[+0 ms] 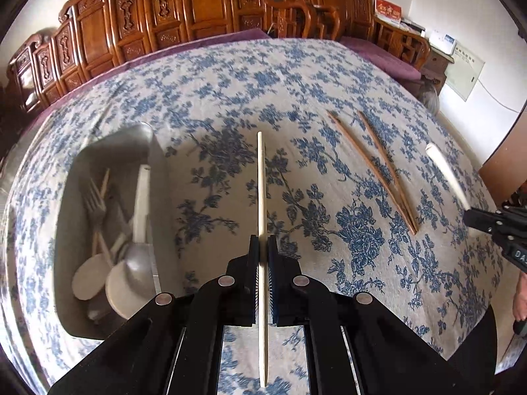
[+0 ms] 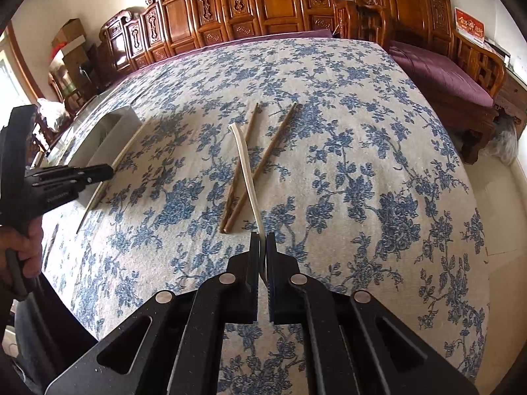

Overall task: Organize utensils
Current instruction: 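Carry the chopstick over the tray with the left tool while the right tool carries the white fork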

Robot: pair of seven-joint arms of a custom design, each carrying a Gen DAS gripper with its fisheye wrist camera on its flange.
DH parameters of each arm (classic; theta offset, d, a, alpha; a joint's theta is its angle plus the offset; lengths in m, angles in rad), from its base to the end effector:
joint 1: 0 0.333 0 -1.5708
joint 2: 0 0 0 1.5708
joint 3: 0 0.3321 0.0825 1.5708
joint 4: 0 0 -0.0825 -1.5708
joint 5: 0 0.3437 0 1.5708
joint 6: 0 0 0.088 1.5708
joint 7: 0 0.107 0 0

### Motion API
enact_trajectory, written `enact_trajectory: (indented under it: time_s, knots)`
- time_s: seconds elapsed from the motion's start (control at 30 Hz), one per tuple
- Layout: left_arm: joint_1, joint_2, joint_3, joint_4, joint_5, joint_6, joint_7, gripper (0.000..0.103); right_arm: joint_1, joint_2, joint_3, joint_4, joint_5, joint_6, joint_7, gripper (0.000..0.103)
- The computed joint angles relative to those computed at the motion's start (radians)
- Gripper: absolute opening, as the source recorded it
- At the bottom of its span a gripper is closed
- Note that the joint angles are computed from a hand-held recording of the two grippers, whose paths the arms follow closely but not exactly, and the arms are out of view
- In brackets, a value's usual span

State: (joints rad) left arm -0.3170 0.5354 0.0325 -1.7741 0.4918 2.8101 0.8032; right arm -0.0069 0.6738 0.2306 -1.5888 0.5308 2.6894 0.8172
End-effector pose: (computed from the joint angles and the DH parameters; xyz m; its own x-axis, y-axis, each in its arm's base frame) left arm 0.6402 -0.2145 0.3500 0.0451 -0.9989 0.0089 -0.8450 -0.0429 -0.5331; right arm 0.7026 0.1078 0.3279 0.4892 -0.8500 -0.1954 -0.7764 -0.3224 -0.5415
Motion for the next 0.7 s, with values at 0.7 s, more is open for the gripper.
enact_trajectory:
  time_s: [0.7]
  knots:
    - [0.066,-0.215,0.058,-0.236,0.142,0.153,-0.062,0.004,0.085,-0.034,0.047,-0.015,-0.005,0.028,-0.028,0.005]
